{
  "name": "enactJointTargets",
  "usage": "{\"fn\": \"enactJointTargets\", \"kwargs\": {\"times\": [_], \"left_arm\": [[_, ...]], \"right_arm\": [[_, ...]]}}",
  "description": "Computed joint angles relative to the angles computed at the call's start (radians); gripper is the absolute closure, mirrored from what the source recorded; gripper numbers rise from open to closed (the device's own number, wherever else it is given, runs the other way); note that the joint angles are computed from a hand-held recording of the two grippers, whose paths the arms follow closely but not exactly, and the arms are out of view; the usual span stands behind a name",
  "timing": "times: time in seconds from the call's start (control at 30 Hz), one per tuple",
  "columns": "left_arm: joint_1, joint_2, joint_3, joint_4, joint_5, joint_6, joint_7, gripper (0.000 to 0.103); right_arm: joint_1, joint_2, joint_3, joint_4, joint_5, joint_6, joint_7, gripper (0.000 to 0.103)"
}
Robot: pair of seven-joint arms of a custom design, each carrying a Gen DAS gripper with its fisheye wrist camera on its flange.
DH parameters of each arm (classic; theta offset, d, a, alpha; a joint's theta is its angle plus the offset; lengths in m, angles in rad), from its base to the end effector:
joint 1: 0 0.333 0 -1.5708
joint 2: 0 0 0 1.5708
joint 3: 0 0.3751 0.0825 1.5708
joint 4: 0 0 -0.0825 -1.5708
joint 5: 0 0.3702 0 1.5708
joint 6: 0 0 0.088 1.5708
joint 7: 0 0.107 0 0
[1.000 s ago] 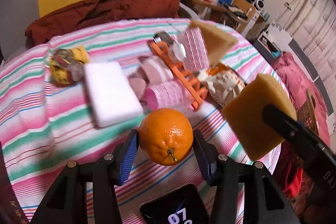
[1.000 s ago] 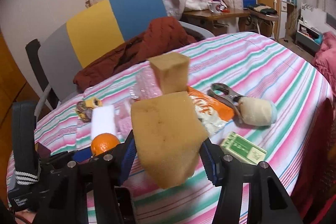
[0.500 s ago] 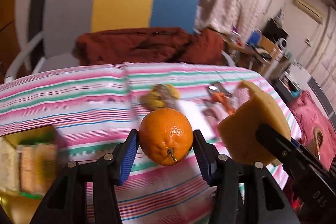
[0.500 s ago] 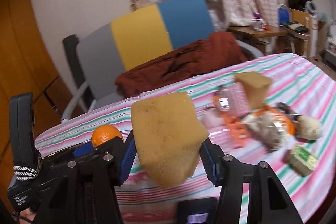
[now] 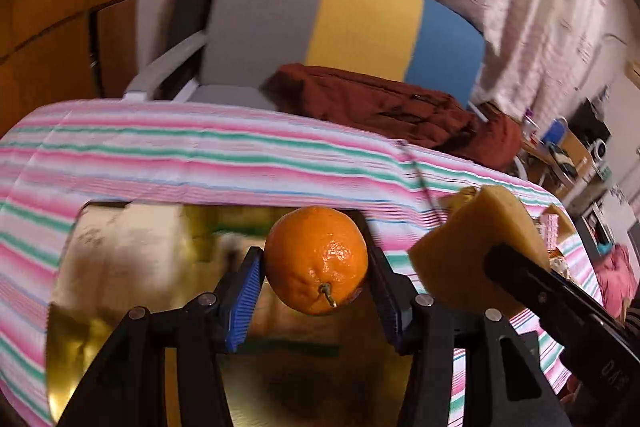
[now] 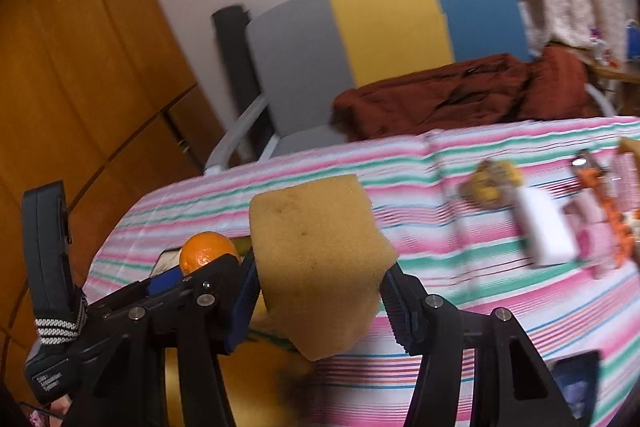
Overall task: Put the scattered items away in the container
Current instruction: 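Carry the sponge and orange into the gold tray and release them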
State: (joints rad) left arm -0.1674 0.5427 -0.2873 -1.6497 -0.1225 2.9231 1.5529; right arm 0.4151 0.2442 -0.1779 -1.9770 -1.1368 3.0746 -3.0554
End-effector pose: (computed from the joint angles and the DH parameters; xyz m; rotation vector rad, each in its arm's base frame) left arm 0.6947 -0.2784 0.4530 -1.6948 2.1378 -1.0556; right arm 0.5876 0.2270 0.4764 -1.3759 1.8413 -0.5440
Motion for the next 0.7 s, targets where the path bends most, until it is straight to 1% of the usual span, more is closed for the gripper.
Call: {"fn": "enactJointTargets", "kwargs": {"times": [0.03, 0.13, 0.23, 0.3, 0.37, 0.5, 0.6, 0.7], "left_arm": [[0.013, -0.006, -0.002, -0.016, -0.007, 0.006, 0.001, 0.050], [0.055, -0.022, -0.012, -0.059, -0.033, 0.013, 0.007, 0.050], [0.088, -0.042, -0.019, -0.103, -0.049, 0.014, 0.025, 0.050], [0.118, -0.058, -0.039, -0.138, -0.067, 0.023, 0.053, 0.050], [0.142, -0.075, -0.051, -0.173, -0.085, 0.033, 0.076, 0.050], [0.188, -0.091, -0.075, -0.209, -0.138, 0.032, 0.109, 0.050], [0.212, -0.096, -0.088, -0.224, -0.174, 0.026, 0.137, 0.050], [0.224, -0.102, -0.094, -0.236, -0.200, 0.030, 0.164, 0.050]], "right_arm": [[-0.016, 0.022, 0.033, 0.016, 0.057, 0.002, -0.056, 0.046], [-0.047, 0.079, 0.102, 0.055, 0.216, 0.010, -0.211, 0.046], [-0.091, 0.137, 0.189, 0.104, 0.367, 0.003, -0.348, 0.046], [-0.124, 0.164, 0.241, 0.124, 0.445, 0.002, -0.421, 0.046], [-0.142, 0.198, 0.284, 0.164, 0.510, -0.021, -0.483, 0.046], [-0.145, 0.249, 0.316, 0.228, 0.596, -0.056, -0.571, 0.046], [-0.120, 0.263, 0.299, 0.249, 0.633, -0.067, -0.607, 0.046], [-0.098, 0.260, 0.277, 0.246, 0.670, -0.065, -0.632, 0.046]]}}
